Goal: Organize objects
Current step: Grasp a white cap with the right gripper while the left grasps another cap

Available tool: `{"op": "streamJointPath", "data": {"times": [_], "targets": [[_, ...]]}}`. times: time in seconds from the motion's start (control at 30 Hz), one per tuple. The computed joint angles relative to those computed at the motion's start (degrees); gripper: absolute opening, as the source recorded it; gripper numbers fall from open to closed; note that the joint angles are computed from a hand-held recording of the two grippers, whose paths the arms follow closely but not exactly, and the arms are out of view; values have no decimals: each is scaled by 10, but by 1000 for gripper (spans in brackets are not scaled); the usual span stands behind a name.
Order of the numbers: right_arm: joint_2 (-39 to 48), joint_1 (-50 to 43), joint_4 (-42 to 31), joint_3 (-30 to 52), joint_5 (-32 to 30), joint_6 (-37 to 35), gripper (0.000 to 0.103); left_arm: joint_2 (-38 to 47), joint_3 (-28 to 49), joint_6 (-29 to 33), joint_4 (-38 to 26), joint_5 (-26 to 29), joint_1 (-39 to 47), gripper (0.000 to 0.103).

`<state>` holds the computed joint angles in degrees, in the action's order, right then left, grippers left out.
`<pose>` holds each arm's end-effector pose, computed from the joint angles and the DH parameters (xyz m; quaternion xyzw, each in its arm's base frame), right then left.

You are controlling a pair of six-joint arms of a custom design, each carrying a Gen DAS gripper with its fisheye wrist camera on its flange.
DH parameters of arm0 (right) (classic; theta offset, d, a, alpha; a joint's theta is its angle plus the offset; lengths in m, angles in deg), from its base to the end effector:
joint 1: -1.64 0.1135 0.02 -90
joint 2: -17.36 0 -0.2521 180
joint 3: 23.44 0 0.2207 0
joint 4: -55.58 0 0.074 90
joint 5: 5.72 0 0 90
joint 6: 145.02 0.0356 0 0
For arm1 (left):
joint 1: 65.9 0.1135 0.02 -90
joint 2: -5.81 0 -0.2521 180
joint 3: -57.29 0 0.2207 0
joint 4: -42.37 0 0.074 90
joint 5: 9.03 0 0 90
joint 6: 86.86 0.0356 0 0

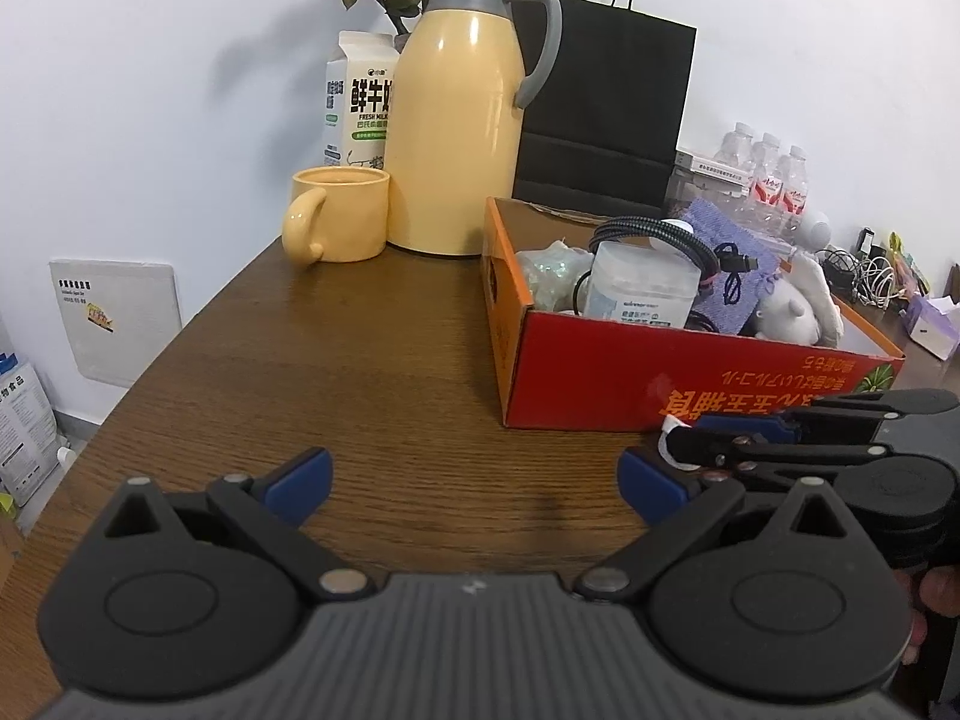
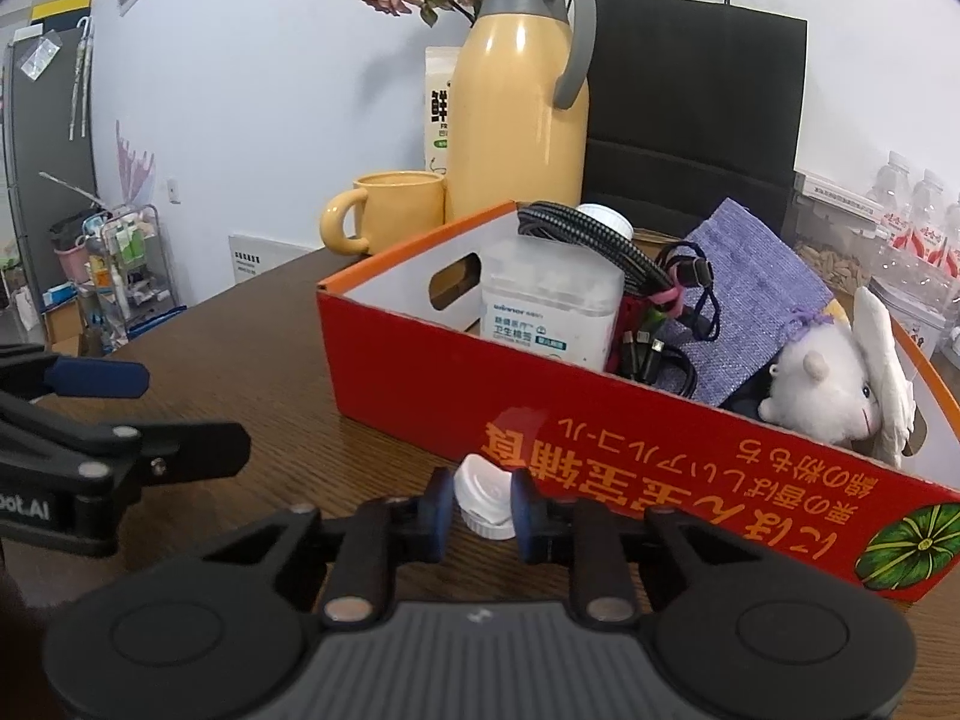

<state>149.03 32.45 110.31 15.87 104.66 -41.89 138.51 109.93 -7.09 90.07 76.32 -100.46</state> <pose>0.2327 0.1243 0.0157 -0.0586 0.8847 0.0153 0.4622 0.2664 -0.1800 0.0228 0.1654 0.8599 -0.1506 0.4589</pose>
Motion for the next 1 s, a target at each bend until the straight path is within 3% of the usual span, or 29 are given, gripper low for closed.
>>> {"op": "streamJointPath", "data": {"times": [0.1,0.37,0.8,1.0], "targets": [[4,-2,28,-11,-7,-1,11,2,3,-1,-3,-1,1,103],[9,-7,83,-39,-18,-1,9,10,16,-5,-19,-13,-2,103],[14,-19,37,-11,-29,9,12,11,13,-3,-10,-9,-2,103],[23,-14,78,-26,-23,4,11,12,11,-3,-5,-12,-3,103]]}}
